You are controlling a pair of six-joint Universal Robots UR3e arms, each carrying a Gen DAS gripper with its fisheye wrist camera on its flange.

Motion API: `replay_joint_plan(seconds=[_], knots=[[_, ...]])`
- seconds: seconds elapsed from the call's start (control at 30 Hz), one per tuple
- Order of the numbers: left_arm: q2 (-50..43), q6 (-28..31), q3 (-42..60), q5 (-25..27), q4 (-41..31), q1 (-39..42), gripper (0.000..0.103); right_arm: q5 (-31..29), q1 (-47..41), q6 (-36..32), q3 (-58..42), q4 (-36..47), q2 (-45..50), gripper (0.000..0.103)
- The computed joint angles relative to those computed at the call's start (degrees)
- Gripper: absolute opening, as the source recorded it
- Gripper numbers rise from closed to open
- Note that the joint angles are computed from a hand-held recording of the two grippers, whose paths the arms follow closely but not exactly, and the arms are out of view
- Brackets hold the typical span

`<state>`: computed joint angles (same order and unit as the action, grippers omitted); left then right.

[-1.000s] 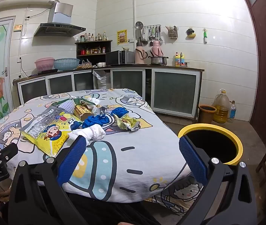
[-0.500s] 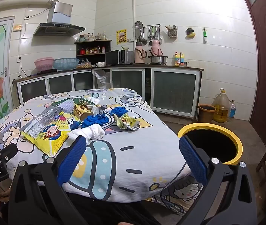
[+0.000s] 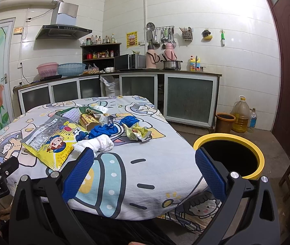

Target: Collect trash

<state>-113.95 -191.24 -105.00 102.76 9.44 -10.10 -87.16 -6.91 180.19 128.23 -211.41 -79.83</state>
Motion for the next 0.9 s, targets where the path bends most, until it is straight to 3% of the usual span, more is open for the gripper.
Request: replay_joint_plan(seconds=[0.9], knots=[[-0.10,0.06,0.17,0.16,-0.16,-0.08,0.095,0.27,-0.44,0.01,0.57,-0.26,-0.07,0.095]])
